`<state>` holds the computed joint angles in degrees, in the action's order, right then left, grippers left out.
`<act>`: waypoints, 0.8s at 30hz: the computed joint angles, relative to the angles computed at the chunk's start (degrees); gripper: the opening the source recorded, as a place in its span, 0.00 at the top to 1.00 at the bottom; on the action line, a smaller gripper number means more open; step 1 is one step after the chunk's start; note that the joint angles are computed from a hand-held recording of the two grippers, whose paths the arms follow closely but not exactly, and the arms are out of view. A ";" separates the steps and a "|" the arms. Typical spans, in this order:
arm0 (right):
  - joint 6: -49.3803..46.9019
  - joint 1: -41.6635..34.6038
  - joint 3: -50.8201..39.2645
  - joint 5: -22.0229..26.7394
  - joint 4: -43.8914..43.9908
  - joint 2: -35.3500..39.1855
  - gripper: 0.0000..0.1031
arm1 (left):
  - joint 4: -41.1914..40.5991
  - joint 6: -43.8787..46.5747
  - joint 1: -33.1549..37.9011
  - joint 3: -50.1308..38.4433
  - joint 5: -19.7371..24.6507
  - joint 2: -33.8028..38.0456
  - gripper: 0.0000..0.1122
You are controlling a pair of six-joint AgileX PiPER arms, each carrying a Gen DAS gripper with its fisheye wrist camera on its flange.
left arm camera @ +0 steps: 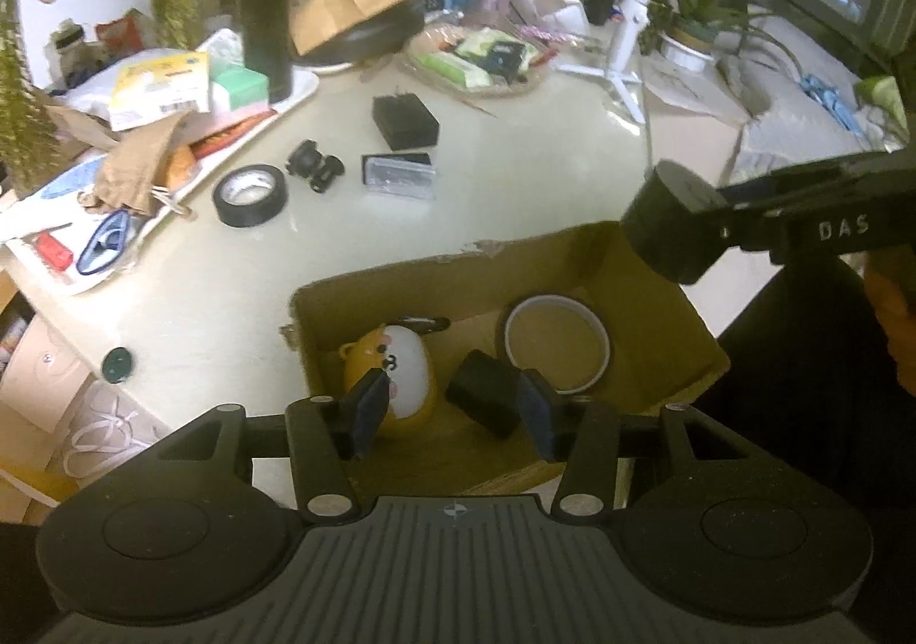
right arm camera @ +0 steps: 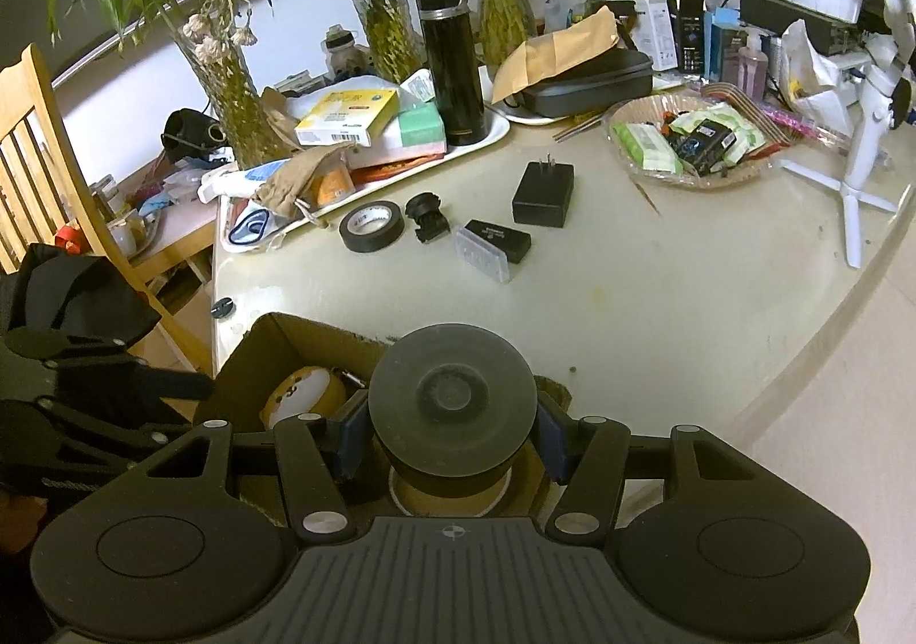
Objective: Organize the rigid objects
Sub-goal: 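Carry the black cup and grey cylinder over the cardboard box with both tools, then lower the cylinder into the box with the right tool while the left tool releases the cup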
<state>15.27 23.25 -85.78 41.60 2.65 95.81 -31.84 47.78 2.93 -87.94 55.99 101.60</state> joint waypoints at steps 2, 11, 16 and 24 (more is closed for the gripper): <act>0.15 0.23 0.23 0.02 -0.04 -0.03 0.41 | -0.57 0.37 0.60 1.46 -0.96 -1.38 0.56; -0.07 1.15 -0.07 0.80 0.10 1.72 0.41 | -1.18 -0.70 1.80 4.28 -3.28 -3.53 0.56; -0.96 2.20 -1.75 1.85 -0.12 4.46 0.41 | -1.87 -0.74 2.26 4.40 -3.06 -3.65 0.56; 0.25 3.26 -6.73 4.64 -1.87 10.06 0.41 | -2.79 -0.46 2.88 4.33 -2.79 -3.53 0.56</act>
